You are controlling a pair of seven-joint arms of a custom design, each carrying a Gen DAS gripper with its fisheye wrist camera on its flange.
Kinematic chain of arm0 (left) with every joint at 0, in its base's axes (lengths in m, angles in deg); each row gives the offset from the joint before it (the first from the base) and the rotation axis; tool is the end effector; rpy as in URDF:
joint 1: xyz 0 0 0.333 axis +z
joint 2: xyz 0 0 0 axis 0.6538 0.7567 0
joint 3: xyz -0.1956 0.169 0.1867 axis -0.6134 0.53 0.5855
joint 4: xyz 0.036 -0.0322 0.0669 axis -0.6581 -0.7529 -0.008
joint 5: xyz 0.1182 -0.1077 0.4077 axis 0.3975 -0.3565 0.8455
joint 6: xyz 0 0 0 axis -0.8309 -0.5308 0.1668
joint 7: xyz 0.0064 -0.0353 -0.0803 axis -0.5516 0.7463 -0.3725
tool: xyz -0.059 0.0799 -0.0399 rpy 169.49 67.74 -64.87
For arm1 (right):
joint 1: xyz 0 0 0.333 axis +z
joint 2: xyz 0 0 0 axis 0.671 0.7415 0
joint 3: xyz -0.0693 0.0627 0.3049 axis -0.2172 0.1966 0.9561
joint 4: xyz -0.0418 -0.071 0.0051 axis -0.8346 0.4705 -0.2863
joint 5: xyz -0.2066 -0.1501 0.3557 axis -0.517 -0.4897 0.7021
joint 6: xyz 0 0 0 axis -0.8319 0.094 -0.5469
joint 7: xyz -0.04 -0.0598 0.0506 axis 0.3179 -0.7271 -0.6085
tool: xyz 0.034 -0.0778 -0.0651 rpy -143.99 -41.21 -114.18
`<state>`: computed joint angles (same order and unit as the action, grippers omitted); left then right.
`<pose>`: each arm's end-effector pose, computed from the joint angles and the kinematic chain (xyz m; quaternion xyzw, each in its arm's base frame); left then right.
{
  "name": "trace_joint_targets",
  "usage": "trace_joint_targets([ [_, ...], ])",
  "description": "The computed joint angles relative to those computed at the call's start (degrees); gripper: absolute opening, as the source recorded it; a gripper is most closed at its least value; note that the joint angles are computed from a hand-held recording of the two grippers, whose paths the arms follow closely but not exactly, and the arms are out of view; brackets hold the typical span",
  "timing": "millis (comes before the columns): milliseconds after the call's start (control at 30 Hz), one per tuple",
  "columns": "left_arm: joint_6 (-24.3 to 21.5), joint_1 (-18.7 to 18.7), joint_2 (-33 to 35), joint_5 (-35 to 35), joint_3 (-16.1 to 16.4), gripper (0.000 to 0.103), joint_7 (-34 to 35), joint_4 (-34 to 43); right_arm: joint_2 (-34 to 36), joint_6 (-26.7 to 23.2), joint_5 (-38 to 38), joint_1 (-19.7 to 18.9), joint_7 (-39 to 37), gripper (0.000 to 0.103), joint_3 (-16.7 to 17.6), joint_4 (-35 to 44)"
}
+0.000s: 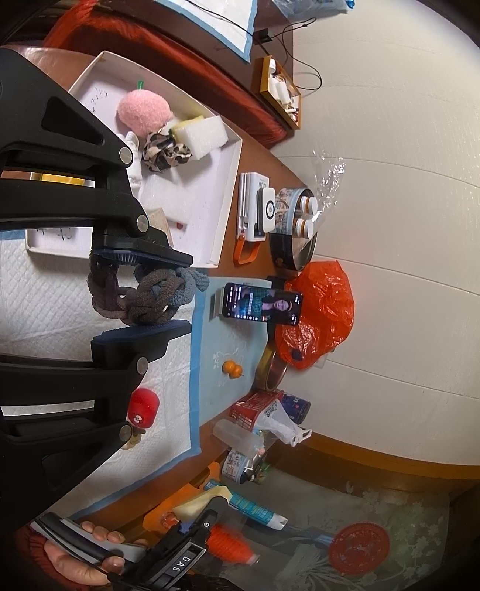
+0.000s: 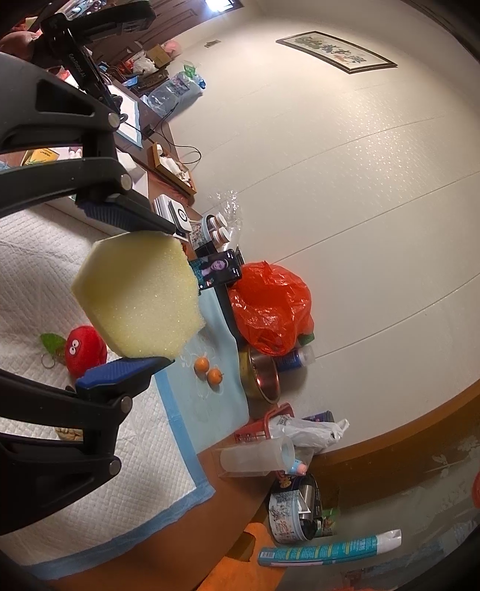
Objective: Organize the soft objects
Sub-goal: 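Carry the grey knotted cloth and yellow foam pad with both tools over the white box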
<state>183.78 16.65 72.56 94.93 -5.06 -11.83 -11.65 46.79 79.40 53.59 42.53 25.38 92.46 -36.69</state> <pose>0.6256 -0.3677 0.4350 -0.7230 0.4809 -0.3759 0.3235 0.7725 0.1304 0.4358 -0.6702 0.4785 -0.1212 0.5542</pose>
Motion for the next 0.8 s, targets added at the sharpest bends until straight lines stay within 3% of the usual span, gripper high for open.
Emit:
trace_joint_targets([
  [800,1.8,4.6,-6.8,5.5,-1.8,0.028,-8.6,-9.5,-1.1,1.8,-2.4,3.0,0.2,0.062,0.8,-1.7],
])
